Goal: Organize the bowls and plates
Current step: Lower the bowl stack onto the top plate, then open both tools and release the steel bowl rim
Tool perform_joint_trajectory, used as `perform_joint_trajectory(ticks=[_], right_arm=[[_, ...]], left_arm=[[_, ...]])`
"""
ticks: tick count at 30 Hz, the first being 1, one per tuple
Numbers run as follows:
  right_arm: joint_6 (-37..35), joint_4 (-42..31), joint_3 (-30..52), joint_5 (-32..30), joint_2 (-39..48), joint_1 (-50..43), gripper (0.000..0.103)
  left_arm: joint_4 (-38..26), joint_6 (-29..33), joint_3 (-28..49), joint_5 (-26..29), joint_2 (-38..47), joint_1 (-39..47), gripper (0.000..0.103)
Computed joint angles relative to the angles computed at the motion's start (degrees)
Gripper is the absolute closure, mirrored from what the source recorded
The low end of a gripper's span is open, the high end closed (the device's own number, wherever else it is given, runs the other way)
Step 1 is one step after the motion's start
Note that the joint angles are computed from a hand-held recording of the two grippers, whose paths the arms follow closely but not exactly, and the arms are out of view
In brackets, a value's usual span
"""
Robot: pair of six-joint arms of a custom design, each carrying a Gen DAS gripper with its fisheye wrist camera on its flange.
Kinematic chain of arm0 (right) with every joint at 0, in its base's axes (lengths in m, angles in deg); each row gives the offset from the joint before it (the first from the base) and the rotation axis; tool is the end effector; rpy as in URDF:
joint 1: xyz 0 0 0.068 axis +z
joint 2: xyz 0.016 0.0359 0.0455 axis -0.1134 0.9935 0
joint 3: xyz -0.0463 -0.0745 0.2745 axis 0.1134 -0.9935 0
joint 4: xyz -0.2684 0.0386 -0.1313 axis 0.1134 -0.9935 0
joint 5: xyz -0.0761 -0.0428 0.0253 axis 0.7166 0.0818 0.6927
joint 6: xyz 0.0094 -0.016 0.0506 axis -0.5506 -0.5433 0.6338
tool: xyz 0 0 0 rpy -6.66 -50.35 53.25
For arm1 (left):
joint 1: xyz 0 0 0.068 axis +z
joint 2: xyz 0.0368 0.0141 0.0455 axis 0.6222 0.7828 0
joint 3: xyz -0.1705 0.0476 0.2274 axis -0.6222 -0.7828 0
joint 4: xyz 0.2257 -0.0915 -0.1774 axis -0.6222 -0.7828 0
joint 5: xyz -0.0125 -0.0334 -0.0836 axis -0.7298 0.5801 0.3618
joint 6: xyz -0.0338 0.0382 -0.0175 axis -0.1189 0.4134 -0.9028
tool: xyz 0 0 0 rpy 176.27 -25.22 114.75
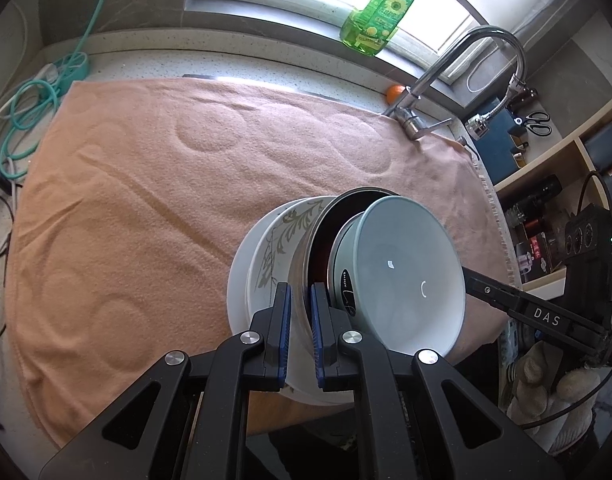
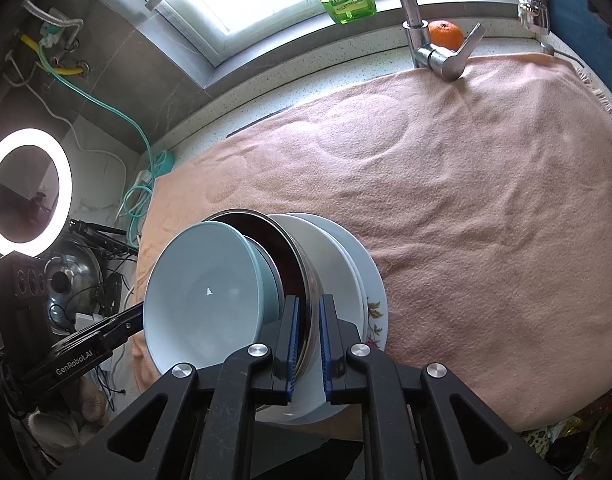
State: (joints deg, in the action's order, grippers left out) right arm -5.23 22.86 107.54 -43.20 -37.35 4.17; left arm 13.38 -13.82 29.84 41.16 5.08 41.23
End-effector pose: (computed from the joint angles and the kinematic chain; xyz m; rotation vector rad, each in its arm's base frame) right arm 0.1527 0.0380 0.1629 0.2729 2.6323 0.5624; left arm 0.1955 -0.0067 0.1900 0.2946 2.7207 -0.5955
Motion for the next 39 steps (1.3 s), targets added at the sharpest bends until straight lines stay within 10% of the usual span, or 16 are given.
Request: perform_joint_trajectory(ticks=[18,33,39], right_arm=[[6.5,-5.3,-0.3,6.0,-8.5,5.8,0.093],[22.9,-12.5,2.0,28.1,-14.8,29.3,0.09],[29.6,-18.4,4.3,42.1,-16.6,43.3,0.053]], left_arm=[[-4.4,7.3,0.4,0.9,-3.7,5.2,0.093],[-9.6,14.3,0.3,2.0,-12.3,10.1,0.084],[-10.4,7.8,-1.5,-1.3,-22.6,6.4,0.051]])
